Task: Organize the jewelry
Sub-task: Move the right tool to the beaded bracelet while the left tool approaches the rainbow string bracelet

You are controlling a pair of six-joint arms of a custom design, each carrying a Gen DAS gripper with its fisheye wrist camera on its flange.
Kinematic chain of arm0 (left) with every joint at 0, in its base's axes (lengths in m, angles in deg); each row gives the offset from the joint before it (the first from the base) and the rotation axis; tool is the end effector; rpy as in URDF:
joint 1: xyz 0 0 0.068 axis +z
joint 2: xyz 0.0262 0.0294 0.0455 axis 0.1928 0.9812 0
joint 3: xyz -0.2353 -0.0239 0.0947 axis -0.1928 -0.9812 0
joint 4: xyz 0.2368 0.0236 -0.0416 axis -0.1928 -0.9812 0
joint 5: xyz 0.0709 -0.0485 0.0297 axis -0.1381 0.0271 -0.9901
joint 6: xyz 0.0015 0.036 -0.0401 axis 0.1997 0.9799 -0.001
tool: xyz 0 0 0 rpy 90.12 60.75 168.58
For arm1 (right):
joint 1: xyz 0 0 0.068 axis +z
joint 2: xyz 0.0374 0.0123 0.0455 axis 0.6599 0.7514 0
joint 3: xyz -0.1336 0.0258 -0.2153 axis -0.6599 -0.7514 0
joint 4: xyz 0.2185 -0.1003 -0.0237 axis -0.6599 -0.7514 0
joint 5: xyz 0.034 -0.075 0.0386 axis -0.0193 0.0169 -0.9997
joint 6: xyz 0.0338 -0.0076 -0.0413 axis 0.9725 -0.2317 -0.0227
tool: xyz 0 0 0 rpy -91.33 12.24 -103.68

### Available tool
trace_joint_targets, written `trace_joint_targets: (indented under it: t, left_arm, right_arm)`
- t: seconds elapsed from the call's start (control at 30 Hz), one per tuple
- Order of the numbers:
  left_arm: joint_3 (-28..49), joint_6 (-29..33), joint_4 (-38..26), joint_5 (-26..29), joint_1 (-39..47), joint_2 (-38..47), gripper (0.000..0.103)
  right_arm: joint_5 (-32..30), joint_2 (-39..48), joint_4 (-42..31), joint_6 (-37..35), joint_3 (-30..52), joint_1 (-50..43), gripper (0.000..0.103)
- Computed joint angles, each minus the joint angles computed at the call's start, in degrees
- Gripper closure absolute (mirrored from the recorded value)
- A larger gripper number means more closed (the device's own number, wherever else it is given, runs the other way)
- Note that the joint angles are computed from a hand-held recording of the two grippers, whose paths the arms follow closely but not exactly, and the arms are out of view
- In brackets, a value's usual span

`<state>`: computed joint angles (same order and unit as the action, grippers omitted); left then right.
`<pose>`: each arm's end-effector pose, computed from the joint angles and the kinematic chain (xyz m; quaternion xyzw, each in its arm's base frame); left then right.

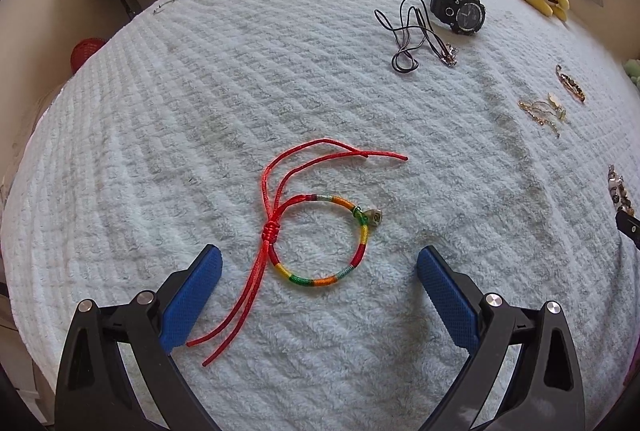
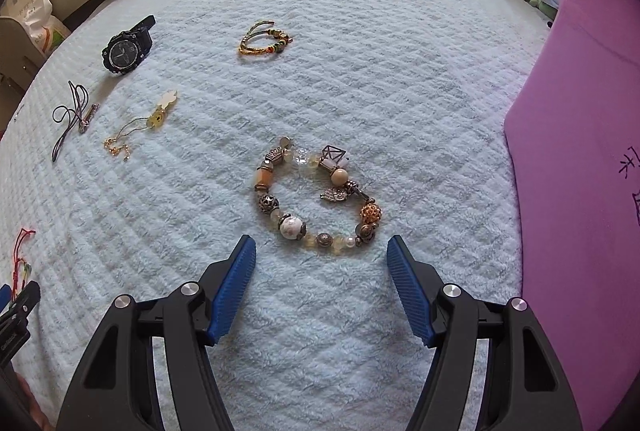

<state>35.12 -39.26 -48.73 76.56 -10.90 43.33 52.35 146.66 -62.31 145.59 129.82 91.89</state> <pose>0.1753 -0.0622 0.1655 0.0086 0.9703 0.0304 0.2398 0.1578 0.1689 0.1635 0.1573 0.9614 -0.0408 0.2221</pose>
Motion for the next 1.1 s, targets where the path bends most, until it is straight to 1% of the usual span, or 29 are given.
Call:
trace_joint_targets:
  t: [0.1, 0.3, 0.5, 0.7, 0.8, 0.9, 0.97, 1.1]
  left_arm:
    - [0.24, -0.13, 1.05, -0.18, -0.18, 1.26, 0.007]
    - [1.37, 0.11, 2.95, -0.27, -0.05, 4.74, 0.006]
    - [0.70, 1.30, 5.13, 0.39, 0.67, 5.20, 0.006]
    - [1.24, 1.95, 8.31, 1.75, 2.43, 8.01, 0.005]
    - [0.96, 2.56, 11.10, 1.72, 2.91, 9.31, 0.005]
    - [-1.47, 2.91, 14.65, 1.33, 2.56, 8.26, 0.005]
    - [-1.93, 3.18, 15.32, 0.91, 2.37, 7.96, 0.005]
    - [-1.67, 2.43, 14.34, 0.72, 1.84, 7.70, 0.006]
  right_arm:
    - [-0.23, 0.07, 1.72, -1.69, -0.88, -1.25, 0.038]
    - [-1.01, 0.35, 4.56, -4.60, -1.68, -3.56, 0.032]
    - [-1.06, 2.31, 7.61, -8.37, -1.43, -6.18, 0.026]
    - [-0.57, 3.78, 9.46, -9.21, -1.01, -7.55, 0.023]
    - [0.17, 4.30, 10.14, -9.40, -0.93, -7.50, 0.022]
    - [1.07, 3.97, 10.40, -8.57, -1.53, -6.62, 0.022]
    - [1.43, 4.56, 10.44, -8.51, -1.17, -6.53, 0.022]
    - [1.85, 4.88, 10.75, -8.57, -1.11, -6.22, 0.022]
